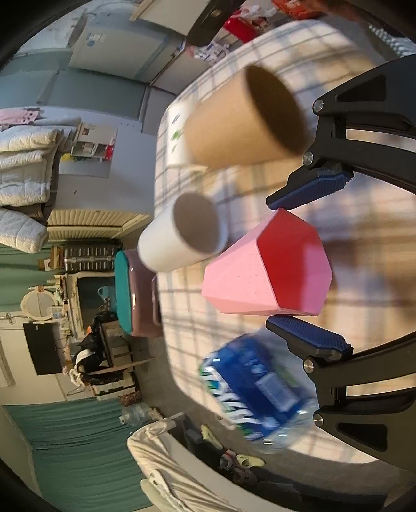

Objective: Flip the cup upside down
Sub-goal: 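Move the right gripper toward the pink hexagonal cup lying on its side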

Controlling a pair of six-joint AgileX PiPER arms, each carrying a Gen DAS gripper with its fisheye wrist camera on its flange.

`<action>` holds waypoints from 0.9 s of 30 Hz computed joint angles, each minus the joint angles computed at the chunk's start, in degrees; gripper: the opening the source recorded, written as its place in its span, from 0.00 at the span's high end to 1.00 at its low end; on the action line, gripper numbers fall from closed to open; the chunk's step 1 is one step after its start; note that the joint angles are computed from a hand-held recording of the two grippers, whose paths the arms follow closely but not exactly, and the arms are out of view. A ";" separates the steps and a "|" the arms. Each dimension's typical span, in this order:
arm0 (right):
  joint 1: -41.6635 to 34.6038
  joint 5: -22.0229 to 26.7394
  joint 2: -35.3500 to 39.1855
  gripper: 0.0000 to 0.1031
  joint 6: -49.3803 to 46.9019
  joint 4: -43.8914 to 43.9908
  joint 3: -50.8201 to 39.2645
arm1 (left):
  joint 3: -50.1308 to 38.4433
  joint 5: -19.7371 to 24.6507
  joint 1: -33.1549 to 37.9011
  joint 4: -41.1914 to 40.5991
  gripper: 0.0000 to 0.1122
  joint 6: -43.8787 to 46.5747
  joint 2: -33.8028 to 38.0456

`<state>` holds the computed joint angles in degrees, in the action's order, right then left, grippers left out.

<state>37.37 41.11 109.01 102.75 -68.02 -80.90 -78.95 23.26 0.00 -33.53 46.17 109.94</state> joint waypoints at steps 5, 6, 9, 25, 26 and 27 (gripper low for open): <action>3.38 2.39 -2.23 0.00 1.54 -0.81 2.30 | 7.84 -0.73 0.58 -4.12 0.38 5.70 -5.37; 3.96 2.94 -2.59 0.00 1.64 -0.77 2.66 | 9.39 -0.89 0.75 -5.24 0.38 6.82 -6.39; 5.60 4.46 -3.75 0.00 1.81 -0.55 3.72 | 13.13 -1.13 0.92 -7.88 0.38 9.62 -8.93; 10.01 10.72 -4.09 0.00 -5.39 7.35 0.98 | 20.14 3.70 5.14 -20.87 0.13 24.60 -13.33; 10.06 11.42 -3.70 0.00 -6.65 8.55 -0.07 | 20.54 4.36 5.73 -22.21 0.13 26.24 -13.85; 10.24 11.96 -3.48 0.00 -7.49 9.14 -0.86 | 21.00 5.26 6.46 -23.80 0.13 28.39 -14.53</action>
<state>47.61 53.07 105.53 95.26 -58.88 -81.76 -57.95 28.52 6.46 -57.33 74.56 95.41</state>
